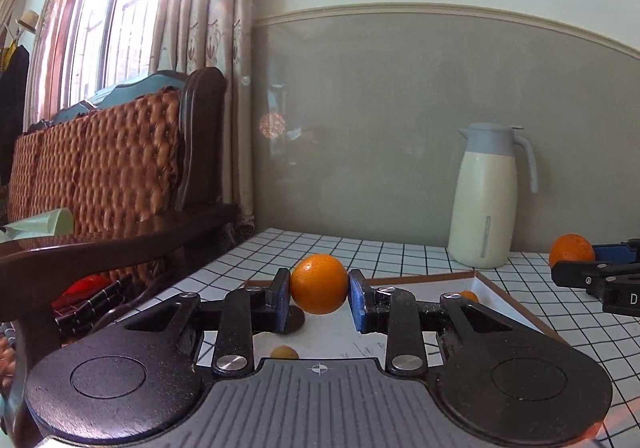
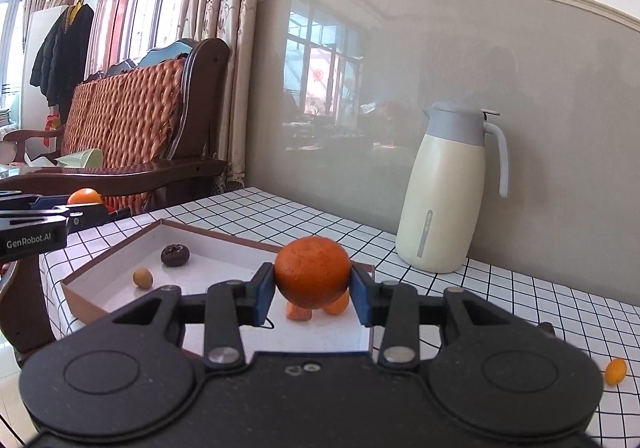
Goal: Organize fruits
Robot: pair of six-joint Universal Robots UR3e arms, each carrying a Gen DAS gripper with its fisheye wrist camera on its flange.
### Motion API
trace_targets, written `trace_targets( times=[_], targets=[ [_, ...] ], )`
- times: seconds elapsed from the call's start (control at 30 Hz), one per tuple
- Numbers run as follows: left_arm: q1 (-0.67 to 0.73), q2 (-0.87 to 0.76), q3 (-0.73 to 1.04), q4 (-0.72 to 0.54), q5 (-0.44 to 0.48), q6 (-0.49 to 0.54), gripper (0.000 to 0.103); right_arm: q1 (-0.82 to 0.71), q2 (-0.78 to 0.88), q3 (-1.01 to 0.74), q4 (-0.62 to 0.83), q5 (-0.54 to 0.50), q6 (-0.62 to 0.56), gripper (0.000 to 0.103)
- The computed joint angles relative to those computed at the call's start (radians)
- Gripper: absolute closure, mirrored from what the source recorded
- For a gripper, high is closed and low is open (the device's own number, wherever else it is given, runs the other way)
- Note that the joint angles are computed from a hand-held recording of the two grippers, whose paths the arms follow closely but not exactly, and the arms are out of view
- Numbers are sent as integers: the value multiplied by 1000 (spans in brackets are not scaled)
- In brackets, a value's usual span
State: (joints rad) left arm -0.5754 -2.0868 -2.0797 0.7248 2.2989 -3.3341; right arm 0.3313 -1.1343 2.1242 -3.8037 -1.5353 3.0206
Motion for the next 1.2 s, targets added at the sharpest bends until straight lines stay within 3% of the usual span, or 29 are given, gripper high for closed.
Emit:
trace_targets(
  times=[0.6, 1.2],
  targets=[
    [209, -45, 84, -59, -188, 4, 72, -5, 185, -335, 179, -36, 66, 71],
    [292, -58, 101, -117, -255, -12, 72, -2, 264, -467, 291, -51, 71, 71]
  ],
)
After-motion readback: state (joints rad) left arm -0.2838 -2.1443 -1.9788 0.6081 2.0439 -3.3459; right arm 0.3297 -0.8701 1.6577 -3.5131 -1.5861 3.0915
